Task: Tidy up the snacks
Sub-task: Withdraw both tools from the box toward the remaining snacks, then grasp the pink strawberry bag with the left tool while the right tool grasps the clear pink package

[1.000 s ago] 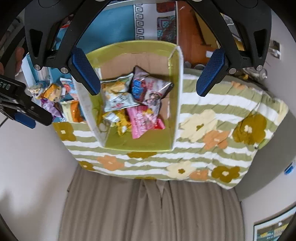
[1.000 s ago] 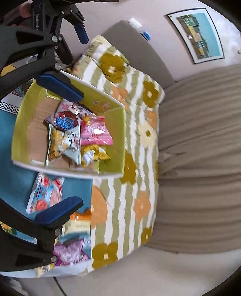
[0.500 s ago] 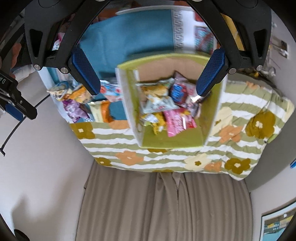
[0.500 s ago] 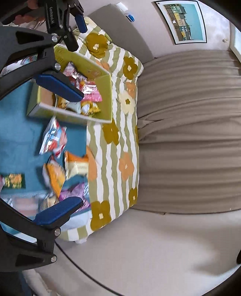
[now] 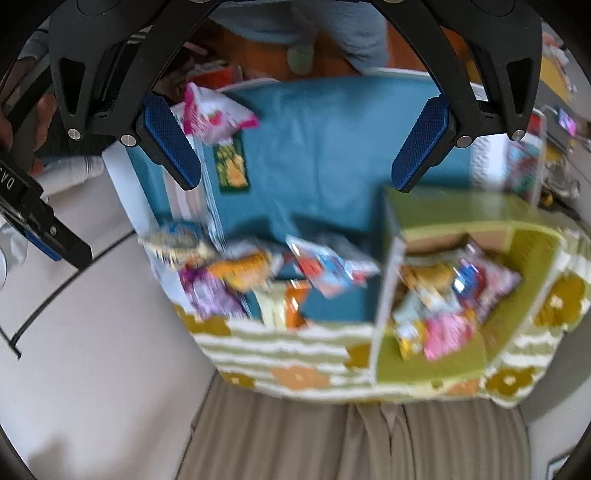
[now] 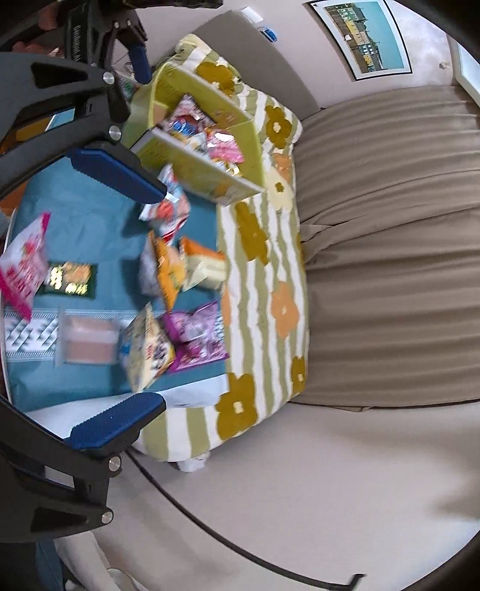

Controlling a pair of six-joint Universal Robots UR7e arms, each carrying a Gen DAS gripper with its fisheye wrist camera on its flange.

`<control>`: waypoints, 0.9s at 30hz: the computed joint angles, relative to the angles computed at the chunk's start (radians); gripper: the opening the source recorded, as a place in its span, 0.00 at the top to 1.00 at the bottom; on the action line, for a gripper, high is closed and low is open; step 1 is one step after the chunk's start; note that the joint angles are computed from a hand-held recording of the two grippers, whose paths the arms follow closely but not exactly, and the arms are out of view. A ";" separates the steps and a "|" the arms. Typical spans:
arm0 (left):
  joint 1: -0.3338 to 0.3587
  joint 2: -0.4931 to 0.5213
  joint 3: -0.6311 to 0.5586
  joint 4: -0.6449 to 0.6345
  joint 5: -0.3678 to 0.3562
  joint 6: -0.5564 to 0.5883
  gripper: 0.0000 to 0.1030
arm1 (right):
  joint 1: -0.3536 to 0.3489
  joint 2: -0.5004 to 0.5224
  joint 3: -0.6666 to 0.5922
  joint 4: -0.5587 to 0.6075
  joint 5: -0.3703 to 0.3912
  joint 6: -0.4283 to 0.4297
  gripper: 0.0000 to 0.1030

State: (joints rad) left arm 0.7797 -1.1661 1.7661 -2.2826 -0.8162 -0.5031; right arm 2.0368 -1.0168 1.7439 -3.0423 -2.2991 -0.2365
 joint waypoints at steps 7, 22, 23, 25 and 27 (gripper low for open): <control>0.036 0.100 0.029 -0.027 -0.128 -0.055 0.00 | -0.102 -0.044 0.099 -0.020 0.047 0.002 0.01; 0.103 0.245 0.048 -0.126 -0.274 -0.031 0.15 | -0.263 0.021 0.136 -0.002 0.146 -0.015 0.01; 0.103 0.249 0.051 -0.137 -0.278 -0.024 0.18 | -0.267 0.027 0.133 -0.002 0.149 -0.019 0.01; 0.104 0.252 0.054 -0.153 -0.296 -0.009 0.33 | -0.273 0.036 0.125 0.010 0.156 -0.021 0.01; 0.099 0.255 0.053 -0.152 -0.294 -0.007 0.37 | -0.278 0.041 0.119 0.033 0.164 -0.012 0.01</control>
State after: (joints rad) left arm 0.8785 -0.9111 1.8188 -2.4350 -1.1098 -0.5100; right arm 1.7592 -0.9757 1.8631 -3.0092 -2.1348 -0.2489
